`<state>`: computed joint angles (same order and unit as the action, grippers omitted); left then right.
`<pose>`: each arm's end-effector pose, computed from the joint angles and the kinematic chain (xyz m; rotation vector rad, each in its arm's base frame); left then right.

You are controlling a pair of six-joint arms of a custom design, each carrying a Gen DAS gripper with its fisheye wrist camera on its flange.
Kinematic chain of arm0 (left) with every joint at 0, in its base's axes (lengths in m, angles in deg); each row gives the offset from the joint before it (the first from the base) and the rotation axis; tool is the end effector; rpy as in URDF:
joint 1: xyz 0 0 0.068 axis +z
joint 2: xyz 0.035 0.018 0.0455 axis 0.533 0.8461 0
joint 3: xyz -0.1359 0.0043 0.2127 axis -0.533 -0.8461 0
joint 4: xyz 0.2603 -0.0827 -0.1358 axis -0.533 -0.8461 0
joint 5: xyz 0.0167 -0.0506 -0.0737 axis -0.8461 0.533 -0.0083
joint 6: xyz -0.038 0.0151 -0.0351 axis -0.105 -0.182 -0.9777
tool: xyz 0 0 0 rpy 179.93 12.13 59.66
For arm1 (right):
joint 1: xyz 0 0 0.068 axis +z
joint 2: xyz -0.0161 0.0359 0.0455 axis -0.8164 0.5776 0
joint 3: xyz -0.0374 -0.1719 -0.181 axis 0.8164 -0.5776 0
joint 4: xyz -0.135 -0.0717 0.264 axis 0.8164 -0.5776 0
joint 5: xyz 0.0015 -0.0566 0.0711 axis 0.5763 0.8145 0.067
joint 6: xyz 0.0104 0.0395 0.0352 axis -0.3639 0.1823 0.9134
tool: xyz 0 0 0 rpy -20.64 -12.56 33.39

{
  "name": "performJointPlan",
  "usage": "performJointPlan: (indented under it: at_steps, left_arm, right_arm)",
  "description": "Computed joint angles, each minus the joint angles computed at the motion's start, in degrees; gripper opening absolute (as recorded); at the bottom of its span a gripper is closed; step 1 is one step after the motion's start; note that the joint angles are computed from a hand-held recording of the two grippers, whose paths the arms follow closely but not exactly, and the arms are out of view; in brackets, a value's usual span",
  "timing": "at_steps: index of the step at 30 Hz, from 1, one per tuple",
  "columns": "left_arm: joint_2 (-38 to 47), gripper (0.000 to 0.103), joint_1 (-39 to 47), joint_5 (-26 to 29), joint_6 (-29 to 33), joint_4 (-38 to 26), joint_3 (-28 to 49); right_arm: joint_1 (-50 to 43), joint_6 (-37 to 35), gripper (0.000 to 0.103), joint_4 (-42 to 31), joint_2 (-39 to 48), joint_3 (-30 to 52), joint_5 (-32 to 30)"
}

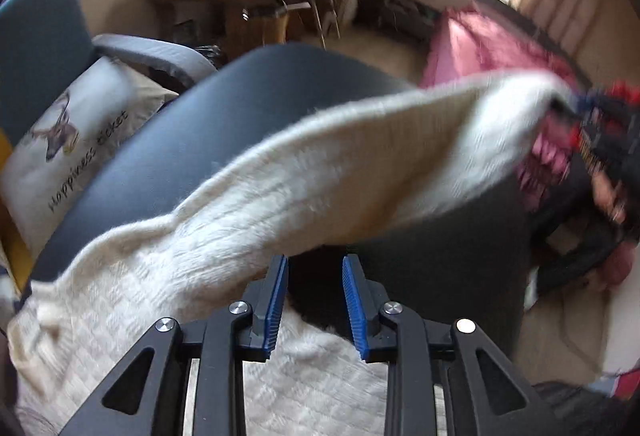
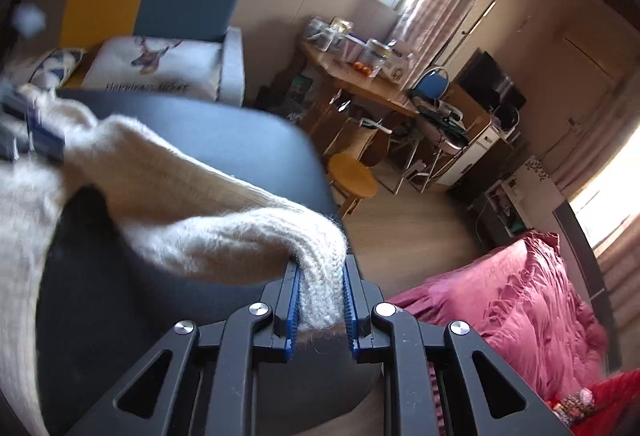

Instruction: Fold clothes

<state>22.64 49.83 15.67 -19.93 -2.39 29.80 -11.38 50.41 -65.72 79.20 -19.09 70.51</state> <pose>0.2743 0.0696 0.1481 1.1872 2.4439 -0.4079 0.1095 0.0677 0.2431 -0.1451 2.3377 -0.5859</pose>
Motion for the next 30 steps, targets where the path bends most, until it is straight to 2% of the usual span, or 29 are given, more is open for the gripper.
performJointPlan:
  at_steps: [1,3,5,7,10,11,13,16,17,18,19,23,26,28,30]
  left_arm:
    - [0.7,0.028,-1.8,-1.32,-2.02,2.7,-0.48]
    - [4.53,0.028,-4.72,-3.25,-7.76,7.09,0.88]
    - [13.2,0.028,-6.7,-4.17,-14.26,6.94,7.0]
    - [19.12,0.028,-7.88,-5.43,-19.11,8.06,10.35]
    - [20.38,0.028,-6.84,-3.02,-19.12,8.54,10.27]
    - [19.91,0.028,-5.96,-1.82,-18.32,7.63,10.23]
    - [19.18,0.028,-4.02,0.47,-16.69,5.4,10.5]
    - [18.45,0.028,-0.73,2.23,-15.02,4.32,10.69]
    - [18.27,0.028,0.38,2.76,-14.5,4.03,10.81]
    - [18.13,0.028,1.48,3.29,-13.98,3.71,10.97]
    - [18.02,0.028,2.58,3.83,-13.47,3.38,11.17]
    - [17.04,0.028,5.42,3.1,-11.61,4.28,9.57]
    - [15.8,0.028,5.74,1.18,-12.18,8.06,6.38]
    - [16.64,0.028,5.86,1.18,-13.27,7.68,6.46]
    - [18.21,0.028,5.35,0.38,-15.1,7.03,7.46]
  right_arm:
    - [-3.7,-5.78,0.019,3.51,-0.96,-0.03,-1.32]
    - [-8.65,-12.8,0.019,7.98,-0.47,-0.41,-2.31]
    - [-13.47,-19.3,0.019,12.66,0.63,-0.86,-3.61]
    - [-22.04,-26.15,0.019,19.77,3.87,-3.87,-8.66]
    - [-34.05,-30.58,0.021,26.81,7.69,-9.35,-19.84]
    - [-36.62,-31.09,0.021,28.58,8.09,-10.84,-22.39]
    - [-41.19,-31.57,0.029,30.68,7.27,-13.24,-27.45]
    - [-48.27,-31.22,0.039,28.92,-0.19,-15.89,-35.2]
    - [-49.37,-31.36,0.042,27.49,-3.75,-16.63,-35.51]
    - [-50.56,-31.55,0.052,26.0,-7.28,-17.28,-35.91]
    - [-51.82,-31.78,0.057,24.4,-10.7,-17.69,-36.43]
    - [-55.92,-32.81,0.059,17.31,-21.07,-16.39,-39.53]
    - [-55.81,-31.24,0.059,14.5,-22.61,-16.05,-45.3]
    - [-49.68,-26.36,0.059,17.16,-20.74,-17.6,-44.49]
    - [-43.21,-21.39,0.059,23.21,-15.39,-19.39,-43.05]
